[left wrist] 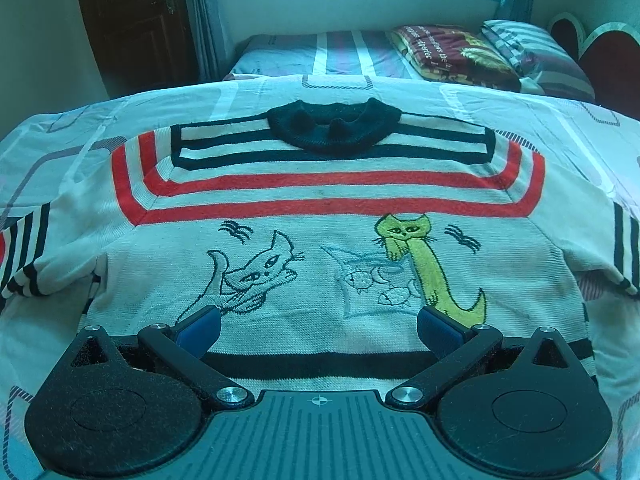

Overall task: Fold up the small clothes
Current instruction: 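Move the right gripper to the black cuff of a sleeve and grasp it, then carry the held sleeve across the sweater body and release it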

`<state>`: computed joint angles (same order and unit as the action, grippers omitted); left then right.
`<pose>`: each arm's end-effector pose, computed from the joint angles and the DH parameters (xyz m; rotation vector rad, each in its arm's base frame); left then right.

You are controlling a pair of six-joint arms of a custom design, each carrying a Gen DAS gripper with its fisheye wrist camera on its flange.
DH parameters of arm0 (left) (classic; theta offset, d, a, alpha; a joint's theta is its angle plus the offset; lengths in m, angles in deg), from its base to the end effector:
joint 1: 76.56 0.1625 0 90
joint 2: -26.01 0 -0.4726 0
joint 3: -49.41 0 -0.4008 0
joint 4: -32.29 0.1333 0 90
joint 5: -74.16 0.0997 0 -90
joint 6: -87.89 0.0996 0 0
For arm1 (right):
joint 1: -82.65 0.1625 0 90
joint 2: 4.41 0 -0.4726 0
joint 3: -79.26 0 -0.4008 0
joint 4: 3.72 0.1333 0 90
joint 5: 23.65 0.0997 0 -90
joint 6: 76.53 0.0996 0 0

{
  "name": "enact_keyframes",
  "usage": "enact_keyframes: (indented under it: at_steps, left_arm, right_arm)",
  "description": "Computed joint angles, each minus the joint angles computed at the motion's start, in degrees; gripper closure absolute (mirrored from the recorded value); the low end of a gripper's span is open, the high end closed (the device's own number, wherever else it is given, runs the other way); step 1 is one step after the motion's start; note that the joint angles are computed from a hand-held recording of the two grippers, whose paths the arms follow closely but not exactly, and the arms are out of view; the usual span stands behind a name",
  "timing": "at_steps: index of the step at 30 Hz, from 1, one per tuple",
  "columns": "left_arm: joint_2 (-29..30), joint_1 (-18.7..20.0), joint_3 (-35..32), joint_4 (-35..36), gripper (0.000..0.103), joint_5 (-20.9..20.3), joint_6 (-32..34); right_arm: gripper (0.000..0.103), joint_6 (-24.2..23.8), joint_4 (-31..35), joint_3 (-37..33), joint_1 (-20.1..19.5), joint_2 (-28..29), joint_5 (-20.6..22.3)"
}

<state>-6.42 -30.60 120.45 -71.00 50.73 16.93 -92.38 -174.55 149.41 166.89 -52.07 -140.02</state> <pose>-0.3844 -0.7207 0.0874 -0.1808 2.0377 -0.8763 0.0066 -0.8217 0.3965 -0.0963 -2.2915 1.1471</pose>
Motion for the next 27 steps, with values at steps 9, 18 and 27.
enact_keyframes:
  at_steps: [9,18,27]
  left_arm:
    - [-2.4,-0.4,2.5,2.3,0.0,1.6,-2.1]
    - [-9.5,-0.2,9.2,8.8,0.0,4.0,-12.3]
    - [-15.3,2.6,18.6,-12.2,0.0,2.0,2.2]
  right_arm:
    - [0.095,-8.6,-8.2,0.4,1.9,1.4,4.1]
    - [0.095,-15.9,1.3,0.7,9.6,5.1,18.1]
    - [0.068,-17.8,18.4,3.9,13.8,8.7,17.5]
